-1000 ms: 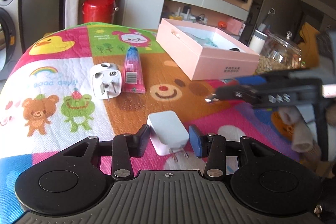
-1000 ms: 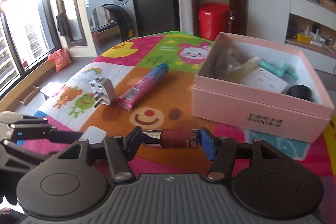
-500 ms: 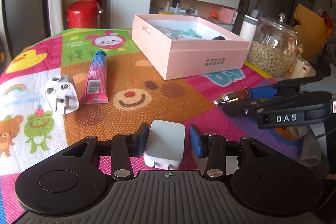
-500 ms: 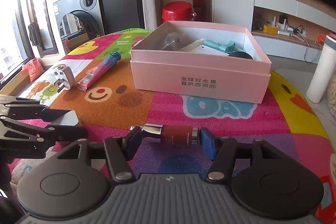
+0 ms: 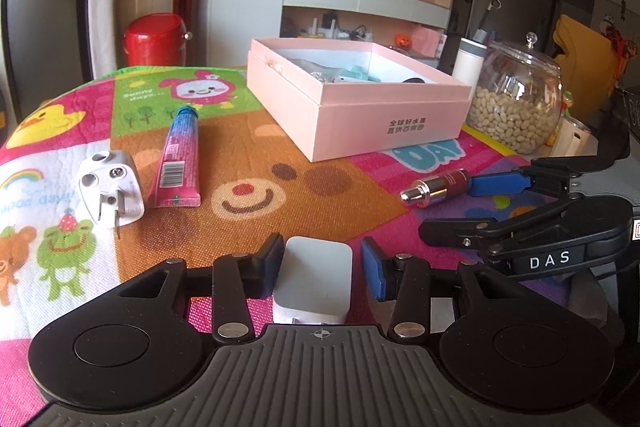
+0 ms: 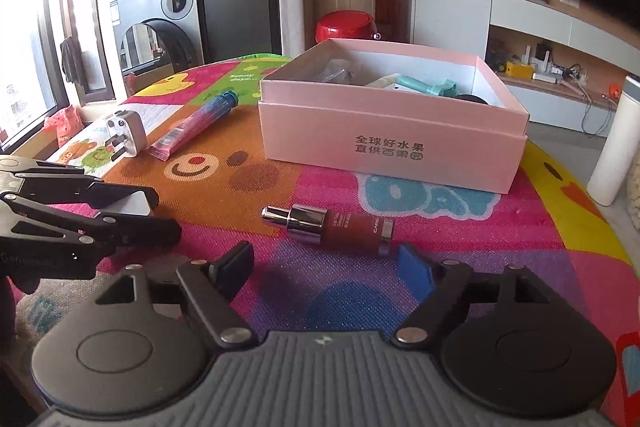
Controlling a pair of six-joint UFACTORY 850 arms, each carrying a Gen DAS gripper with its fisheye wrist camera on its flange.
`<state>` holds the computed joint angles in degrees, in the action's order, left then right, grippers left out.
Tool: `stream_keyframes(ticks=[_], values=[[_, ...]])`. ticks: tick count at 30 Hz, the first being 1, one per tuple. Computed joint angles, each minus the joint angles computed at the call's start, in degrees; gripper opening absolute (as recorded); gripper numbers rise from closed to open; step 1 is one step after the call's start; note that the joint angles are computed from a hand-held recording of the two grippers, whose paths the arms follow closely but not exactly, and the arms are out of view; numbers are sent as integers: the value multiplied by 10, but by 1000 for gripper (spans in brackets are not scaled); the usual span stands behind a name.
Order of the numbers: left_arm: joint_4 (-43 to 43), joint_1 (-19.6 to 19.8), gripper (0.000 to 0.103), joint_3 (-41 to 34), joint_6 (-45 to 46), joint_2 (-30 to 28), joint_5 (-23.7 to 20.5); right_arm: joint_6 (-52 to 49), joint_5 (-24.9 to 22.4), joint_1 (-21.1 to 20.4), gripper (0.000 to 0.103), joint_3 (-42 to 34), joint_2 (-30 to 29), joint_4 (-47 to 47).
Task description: Organize rigid objects
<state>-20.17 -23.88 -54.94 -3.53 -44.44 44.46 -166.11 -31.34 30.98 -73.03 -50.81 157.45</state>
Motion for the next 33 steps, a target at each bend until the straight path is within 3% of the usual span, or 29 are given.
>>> stream_keyframes(ticks=[6, 13, 17, 20, 22, 23, 29, 33], values=[[-14, -5, 46, 0, 21, 0, -1, 57, 29, -5, 95, -14, -1, -90], [-13, -4, 40, 12, -4, 1, 20, 90, 63, -2, 103, -27, -1, -136], [-56, -15, 40, 3, 46, -2, 13, 111, 61, -7, 103, -33, -3, -179], [-45, -12, 40, 6, 33, -1, 15, 163, 66, -11, 102, -43, -5, -233], [-42, -11, 40, 6, 30, -1, 13, 186, 76, -11, 86, -52, -3, -249], [-46, -12, 40, 4, 35, -1, 13, 194, 76, -12, 85, -56, -4, -255], [-40, -11, 40, 6, 21, -2, 20, 123, 55, -18, 85, -64, -15, -174], [-21, -6, 39, 12, -9, -1, 28, 179, 64, -20, 86, -78, -24, -224]])
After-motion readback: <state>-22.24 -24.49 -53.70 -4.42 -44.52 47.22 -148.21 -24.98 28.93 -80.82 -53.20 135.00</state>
